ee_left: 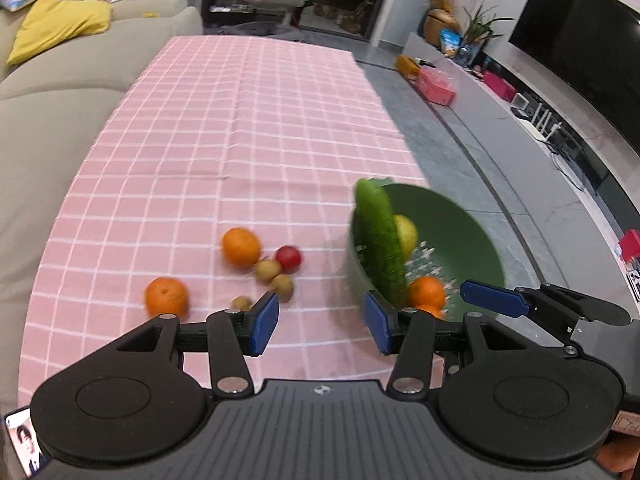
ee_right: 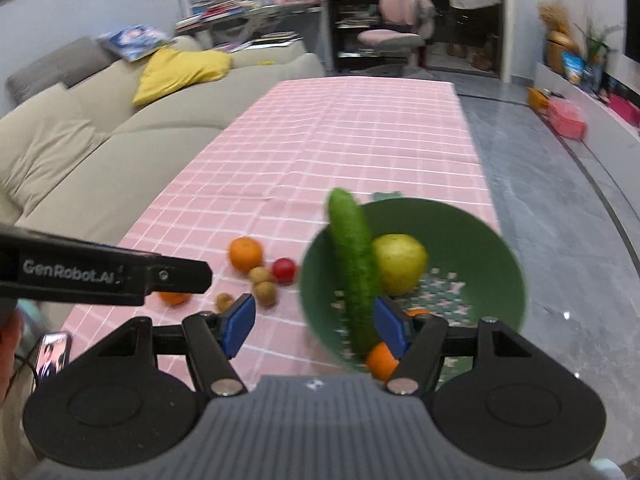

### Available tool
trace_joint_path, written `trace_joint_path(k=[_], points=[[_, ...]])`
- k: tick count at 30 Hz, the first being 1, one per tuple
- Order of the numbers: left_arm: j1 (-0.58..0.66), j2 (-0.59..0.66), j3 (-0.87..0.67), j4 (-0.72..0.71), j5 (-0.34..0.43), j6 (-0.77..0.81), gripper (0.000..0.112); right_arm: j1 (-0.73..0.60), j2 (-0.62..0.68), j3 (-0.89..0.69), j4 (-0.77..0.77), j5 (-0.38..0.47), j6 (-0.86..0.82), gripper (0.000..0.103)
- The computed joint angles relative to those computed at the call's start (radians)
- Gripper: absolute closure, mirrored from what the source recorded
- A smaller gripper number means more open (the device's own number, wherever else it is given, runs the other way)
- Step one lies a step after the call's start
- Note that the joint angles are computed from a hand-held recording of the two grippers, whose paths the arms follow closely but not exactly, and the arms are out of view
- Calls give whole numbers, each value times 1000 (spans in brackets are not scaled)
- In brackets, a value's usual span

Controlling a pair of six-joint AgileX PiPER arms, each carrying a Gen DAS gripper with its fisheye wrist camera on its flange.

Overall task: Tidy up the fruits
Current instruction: 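Open the right tool to drop its orange while the left tool releases its orange, then move both tools back to the remaining oranges on the cloth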

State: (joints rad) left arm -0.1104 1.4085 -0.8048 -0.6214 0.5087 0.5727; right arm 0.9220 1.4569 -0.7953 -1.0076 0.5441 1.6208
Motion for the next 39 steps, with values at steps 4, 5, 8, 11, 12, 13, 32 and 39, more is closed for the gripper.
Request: trace_joint_path(k=[4,5,8,11,12,13,32,39], points=[[60,-11,41,-24,-7,60,55,35,63,-47,-7,-15,-27,40],[74,-10,49,-35,-9,78,55,40,76,-56,-8,-20,-33,40],[121,3,63,-74,-10,135,55,45,114,-85,-4,-42,-65,40],[161,10,91,-131,-39,209,52,44,156,-118,5,-59,-98,40],[172,17,97,-154,-48,238,52,45,173,-133,10,-57,-115,40],[189,23,105,-194,-57,283,52,44,186,-144,18,-57,-136,40],[334,232,78,-591,-80,689,43,-52,428,-350,93,-131,-417,55],[327,329,26,-645,-95,703,43,-112,521,-449,122,-158,-476,54]])
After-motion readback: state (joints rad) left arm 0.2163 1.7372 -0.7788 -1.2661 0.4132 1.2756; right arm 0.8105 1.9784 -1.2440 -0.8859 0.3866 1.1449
